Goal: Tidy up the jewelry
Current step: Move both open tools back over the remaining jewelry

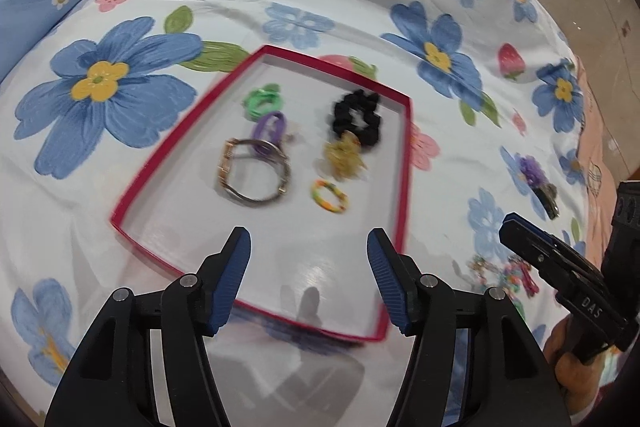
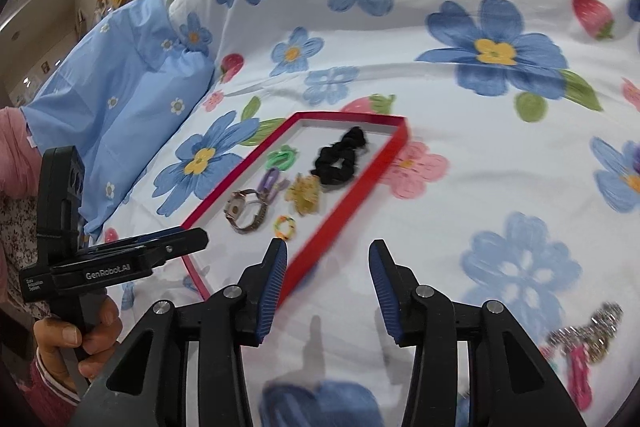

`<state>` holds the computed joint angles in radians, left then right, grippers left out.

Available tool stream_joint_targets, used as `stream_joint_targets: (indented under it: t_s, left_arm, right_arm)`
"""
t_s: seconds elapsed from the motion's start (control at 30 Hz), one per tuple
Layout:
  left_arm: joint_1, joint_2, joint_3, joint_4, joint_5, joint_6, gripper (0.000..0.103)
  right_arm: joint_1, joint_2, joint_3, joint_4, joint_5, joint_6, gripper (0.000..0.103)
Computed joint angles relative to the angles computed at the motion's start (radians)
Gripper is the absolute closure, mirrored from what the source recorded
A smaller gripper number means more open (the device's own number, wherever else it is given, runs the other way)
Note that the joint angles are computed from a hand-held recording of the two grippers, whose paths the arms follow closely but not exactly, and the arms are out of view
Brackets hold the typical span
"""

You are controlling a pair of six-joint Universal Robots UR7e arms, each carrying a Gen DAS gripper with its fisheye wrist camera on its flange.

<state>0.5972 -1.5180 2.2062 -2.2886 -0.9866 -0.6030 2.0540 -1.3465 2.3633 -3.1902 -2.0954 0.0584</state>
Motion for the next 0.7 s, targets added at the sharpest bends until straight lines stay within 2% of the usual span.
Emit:
stream_joint_targets:
  t_s: [0.37,0.7]
  left_arm:
    - [-0.079,0.051,0.010,-0.025,-0.073,0.012,0.042]
    - [-0.122,0.099,0.005,-0.035,-0.107,0.029,0.041]
  right_arm:
    - [-0.016,-0.217,0.143,0.021,-0.111,0.065,0.057]
    - [-0.035,-0.407,0.231,0.072,-0.184,0.103,0.056]
